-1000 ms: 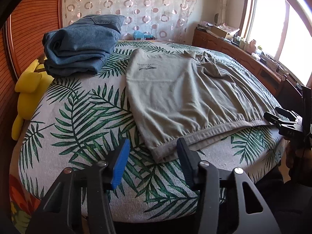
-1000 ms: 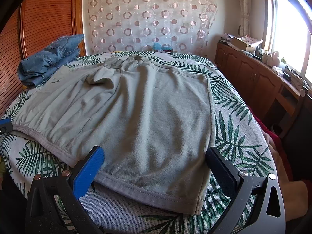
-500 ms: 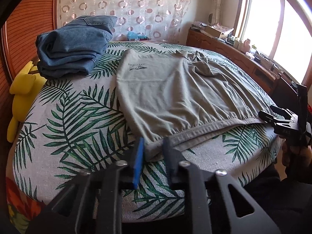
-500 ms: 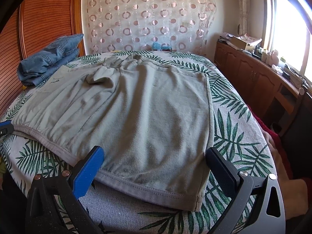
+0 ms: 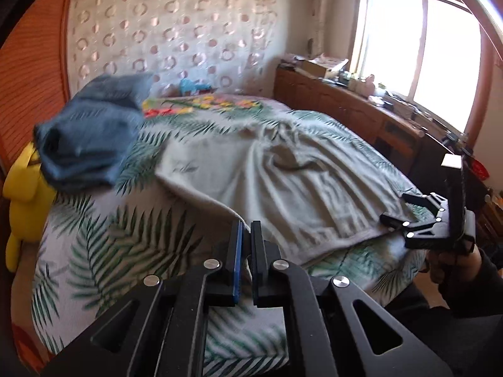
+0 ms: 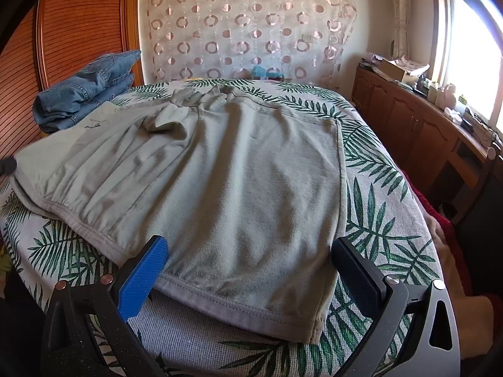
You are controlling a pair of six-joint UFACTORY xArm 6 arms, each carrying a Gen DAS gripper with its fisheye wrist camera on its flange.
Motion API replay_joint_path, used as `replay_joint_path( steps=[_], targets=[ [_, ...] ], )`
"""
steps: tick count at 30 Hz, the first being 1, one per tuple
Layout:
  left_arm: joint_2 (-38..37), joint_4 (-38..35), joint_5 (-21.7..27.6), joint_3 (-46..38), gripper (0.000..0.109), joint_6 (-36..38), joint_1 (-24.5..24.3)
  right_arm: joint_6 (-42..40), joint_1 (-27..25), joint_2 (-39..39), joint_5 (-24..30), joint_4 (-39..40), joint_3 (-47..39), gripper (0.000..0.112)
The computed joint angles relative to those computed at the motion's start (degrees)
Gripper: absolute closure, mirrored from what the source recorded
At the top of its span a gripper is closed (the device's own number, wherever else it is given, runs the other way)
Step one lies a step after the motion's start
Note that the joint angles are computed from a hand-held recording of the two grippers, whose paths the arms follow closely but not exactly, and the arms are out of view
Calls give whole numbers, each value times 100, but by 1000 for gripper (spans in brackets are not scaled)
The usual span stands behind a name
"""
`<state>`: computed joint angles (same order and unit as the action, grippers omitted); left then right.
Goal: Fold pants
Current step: 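Lift the hem with the left gripper, fold it over the shorts, release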
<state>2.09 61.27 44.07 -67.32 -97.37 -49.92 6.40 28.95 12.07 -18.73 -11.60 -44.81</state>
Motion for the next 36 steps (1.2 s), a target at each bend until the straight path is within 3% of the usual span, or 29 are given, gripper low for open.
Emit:
replay_joint_path(
  steps=[3,5,7,9,19,23,27,31,33,35,36],
  targets=[
    [136,72,-494,-284,103,116,172,46,-18,-23,12,-120,1,18],
    [357,81,-403,-676,103,420,150,204,-86,-37,-52,-355,26,19],
    [537,17,-775,-973,103,662,265,343,-159,-55,-102,-532,46,21],
    [707,-34,-798,-1257,103,898,267,503,-234,-65,-167,-734,66,21],
    [1433,-702,-1185,-2193,103,1951,480,93,-140,-170,-384,-187,331,23],
    [1728,-1067,-1189,-2441,103,2269,507,101,-107,-185,-485,-123,398,23],
    [1726,-1018,-907,-2365,102,2059,462,203,-89,-131,-580,-180,421,23],
    [1561,-895,-695,-2194,85,1922,395,234,-70,-47,-584,-181,376,23],
    [1414,-674,-538,-2071,62,1756,329,368,-108,-30,-542,-332,330,23],
    [1242,-428,-460,-1891,55,1529,285,343,-76,-7,-520,-301,304,23],
    [1179,-369,-391,-1831,44,1470,261,337,-64,-7,-493,-293,286,23]
  ],
)
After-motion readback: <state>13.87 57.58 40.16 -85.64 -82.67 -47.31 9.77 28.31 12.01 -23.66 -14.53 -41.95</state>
